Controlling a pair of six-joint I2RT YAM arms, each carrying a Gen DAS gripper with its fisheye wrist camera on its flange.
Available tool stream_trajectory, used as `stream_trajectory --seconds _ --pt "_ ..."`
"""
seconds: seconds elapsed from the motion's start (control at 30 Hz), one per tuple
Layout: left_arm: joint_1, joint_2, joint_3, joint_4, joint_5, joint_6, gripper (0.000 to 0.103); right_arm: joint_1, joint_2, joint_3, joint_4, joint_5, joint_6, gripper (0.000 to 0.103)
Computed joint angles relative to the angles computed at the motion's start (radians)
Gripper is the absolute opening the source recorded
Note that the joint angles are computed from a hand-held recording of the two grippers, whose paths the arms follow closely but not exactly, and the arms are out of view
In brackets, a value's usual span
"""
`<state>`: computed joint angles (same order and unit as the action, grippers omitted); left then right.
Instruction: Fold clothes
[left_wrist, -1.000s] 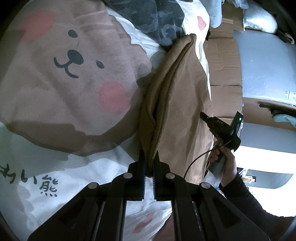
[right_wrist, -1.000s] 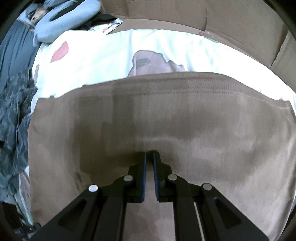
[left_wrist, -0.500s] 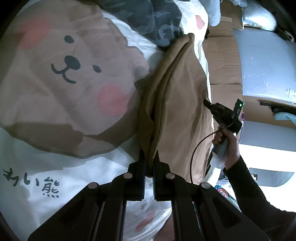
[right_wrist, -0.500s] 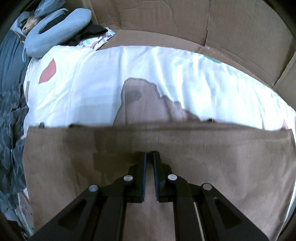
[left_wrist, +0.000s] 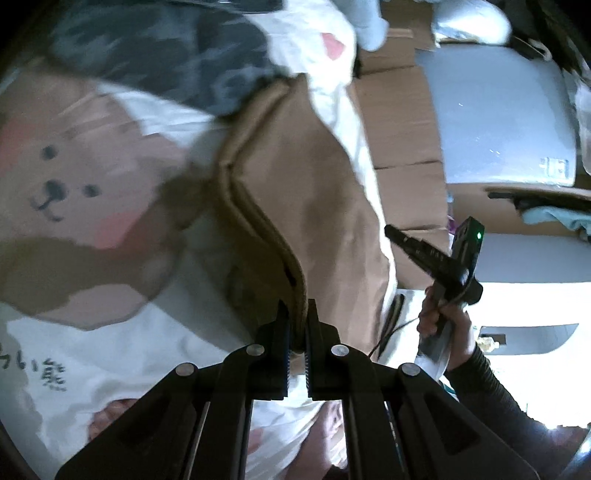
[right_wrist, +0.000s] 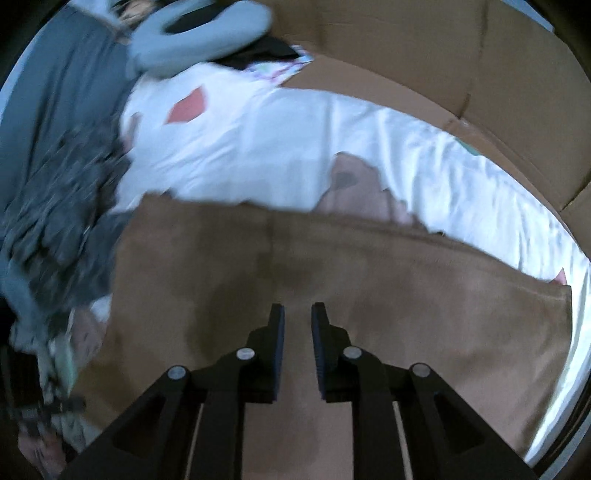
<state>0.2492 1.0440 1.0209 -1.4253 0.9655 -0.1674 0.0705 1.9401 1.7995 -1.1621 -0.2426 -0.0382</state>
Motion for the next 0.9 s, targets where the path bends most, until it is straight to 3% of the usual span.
stream_trajectory --seconds 0.13,0.37,0.63,0.9 --pt "-0.182 0.002 0.044 0.207 -0.024 -0.289 0.005 0.060 -0.152 -0.077 -0.061 0.003 -0.035 0.016" --pt "-0.339 0.073 0.147 0.361 -0.069 -0.491 0.005 0.152 -0.338 -0.192 -0.101 -0.009 -0.009 0.019" --pt "-0.376 0.103 0.184 0.416 -0.070 -0.546 0.005 0.283 -0.424 -0.267 -0.058 -0.064 0.127 0.022" --pt "-0.344 0.111 0.194 0.400 -0.046 -0.534 0.005 0.388 -0.423 -0.292 -0.020 -0.095 0.106 0.023"
